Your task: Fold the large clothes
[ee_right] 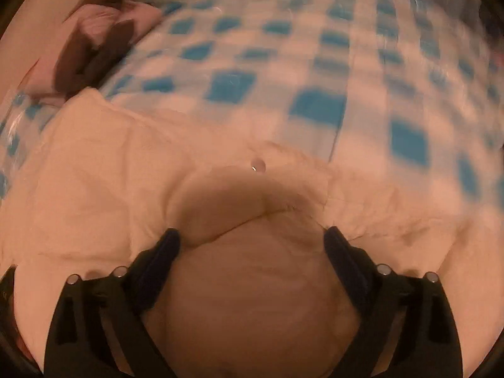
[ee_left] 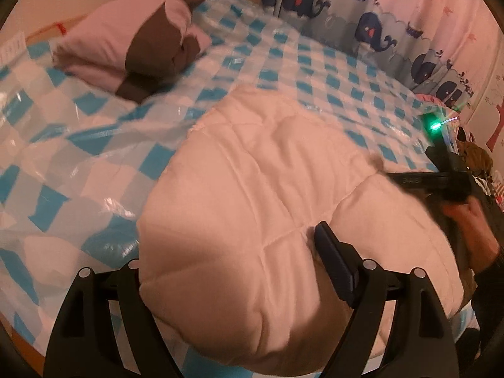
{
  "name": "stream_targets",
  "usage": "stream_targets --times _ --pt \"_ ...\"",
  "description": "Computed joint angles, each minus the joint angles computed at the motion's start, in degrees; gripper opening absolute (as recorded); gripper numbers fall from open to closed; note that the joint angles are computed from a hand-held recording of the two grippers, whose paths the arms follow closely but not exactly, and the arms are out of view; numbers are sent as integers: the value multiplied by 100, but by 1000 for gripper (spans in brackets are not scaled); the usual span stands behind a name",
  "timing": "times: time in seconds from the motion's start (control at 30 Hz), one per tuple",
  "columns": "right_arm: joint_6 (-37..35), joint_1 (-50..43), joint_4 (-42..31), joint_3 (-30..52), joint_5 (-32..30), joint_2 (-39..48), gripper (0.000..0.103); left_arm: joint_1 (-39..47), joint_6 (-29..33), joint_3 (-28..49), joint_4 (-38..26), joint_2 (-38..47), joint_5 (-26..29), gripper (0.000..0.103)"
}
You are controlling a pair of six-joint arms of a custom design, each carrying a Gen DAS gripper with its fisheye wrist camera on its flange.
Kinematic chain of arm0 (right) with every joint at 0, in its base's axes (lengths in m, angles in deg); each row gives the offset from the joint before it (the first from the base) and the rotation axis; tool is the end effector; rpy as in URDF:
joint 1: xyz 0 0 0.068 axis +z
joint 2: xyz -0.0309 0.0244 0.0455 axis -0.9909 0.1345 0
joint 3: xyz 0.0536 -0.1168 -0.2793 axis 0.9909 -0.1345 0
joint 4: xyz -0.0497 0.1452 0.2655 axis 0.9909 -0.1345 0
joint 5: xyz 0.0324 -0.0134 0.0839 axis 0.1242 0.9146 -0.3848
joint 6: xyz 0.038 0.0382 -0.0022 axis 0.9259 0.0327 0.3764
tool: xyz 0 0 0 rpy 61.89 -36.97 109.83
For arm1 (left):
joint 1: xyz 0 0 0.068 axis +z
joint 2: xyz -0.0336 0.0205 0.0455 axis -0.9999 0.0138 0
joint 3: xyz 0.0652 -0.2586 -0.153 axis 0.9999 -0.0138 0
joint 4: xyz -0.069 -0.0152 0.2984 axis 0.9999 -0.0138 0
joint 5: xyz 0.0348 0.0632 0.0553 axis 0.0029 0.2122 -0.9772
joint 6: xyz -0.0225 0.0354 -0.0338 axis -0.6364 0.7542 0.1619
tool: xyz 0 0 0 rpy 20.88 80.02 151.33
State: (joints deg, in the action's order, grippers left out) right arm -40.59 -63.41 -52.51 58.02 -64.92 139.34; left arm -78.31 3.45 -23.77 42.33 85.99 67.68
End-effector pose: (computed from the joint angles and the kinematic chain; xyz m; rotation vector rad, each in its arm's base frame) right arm 0.2343 0.0793 0.2001 0.1384 2.7437 0.1886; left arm 0.1955 0.0210 0.1876 0.2721 2.4118 -0.4043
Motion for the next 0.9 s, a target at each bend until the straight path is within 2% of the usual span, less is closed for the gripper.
stream_targets --times 0.13,0.2,0.3,0.43,0.53,0.6,0.73,0.83,0.9 --pt "257 168 -159 123 371 -829 89 -284 -56 -137 123 -279 -325 78" --pt "244 564 34 473 558 -857 90 -373 -87 -184 151 -394 -424 78" --pt "127 914 390 1204 259 220 91 -391 -138 -169 136 -410 -419 78" --pt "17 1235 334 1844 152 1963 91 -408 -157 -243 135 -591 -455 78" --pt "119 1081 561 1711 -148 2109 91 -504 -222 -276 123 -674 -512 78" --pt "208 988 551 1565 -272 1796 91 -563 -223 -309 144 -751 -568 78" --pt "178 924 222 1045 74 271 91 -641 -229 -357 139 -901 -675 78" --pt "115 733 -532 640 865 -1085 91 -621 -242 -347 117 -913 -651 78" --pt "-77 62 -1147 291 1252 -1956 92 -640 -246 -356 134 -940 -673 78"
